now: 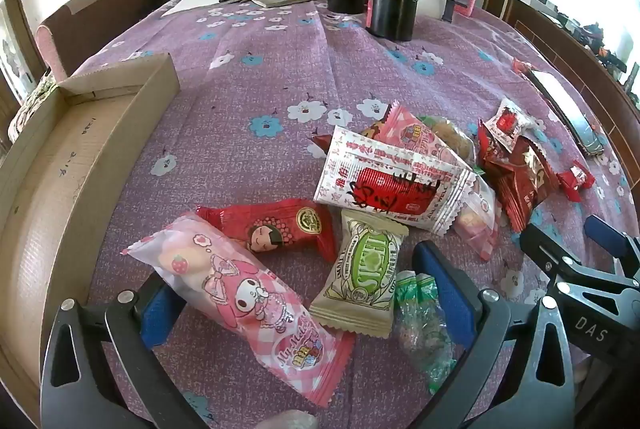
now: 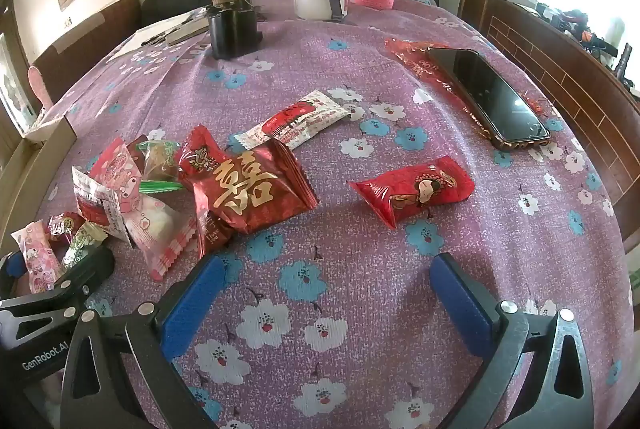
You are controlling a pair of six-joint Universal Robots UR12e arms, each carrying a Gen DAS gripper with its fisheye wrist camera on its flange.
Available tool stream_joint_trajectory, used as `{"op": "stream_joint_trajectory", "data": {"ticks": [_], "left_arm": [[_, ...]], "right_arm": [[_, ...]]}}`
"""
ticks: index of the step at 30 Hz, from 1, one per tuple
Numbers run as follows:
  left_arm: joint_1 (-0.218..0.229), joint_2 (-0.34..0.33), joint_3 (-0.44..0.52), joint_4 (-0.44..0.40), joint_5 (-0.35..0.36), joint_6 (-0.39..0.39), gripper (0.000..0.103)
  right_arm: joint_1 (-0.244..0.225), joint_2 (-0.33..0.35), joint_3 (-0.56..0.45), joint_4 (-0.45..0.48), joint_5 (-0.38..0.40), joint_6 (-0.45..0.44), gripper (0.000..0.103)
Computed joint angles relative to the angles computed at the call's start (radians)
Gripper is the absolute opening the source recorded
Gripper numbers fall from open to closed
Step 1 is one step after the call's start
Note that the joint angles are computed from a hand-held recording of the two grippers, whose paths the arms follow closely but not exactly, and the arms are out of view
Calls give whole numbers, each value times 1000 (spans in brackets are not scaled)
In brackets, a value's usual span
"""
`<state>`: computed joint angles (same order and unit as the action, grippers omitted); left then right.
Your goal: Organize snacks
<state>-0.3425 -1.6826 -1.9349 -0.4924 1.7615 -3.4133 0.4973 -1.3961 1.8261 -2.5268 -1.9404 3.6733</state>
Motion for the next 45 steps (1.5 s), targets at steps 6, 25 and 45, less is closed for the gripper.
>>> {"op": "stream_joint_trajectory", "data": {"ticks": [6, 25, 45], "left_arm": [[0, 0, 0, 0, 2, 1, 103], [-1, -1, 0, 2, 5, 0, 103], [-5, 2, 1, -8, 24, -23, 103]], "right_arm": [[0, 0, -1, 4, 1, 1, 103], [-4, -2, 3, -3, 4, -2, 103], [2, -2, 0, 4, 0, 4, 103]]}}
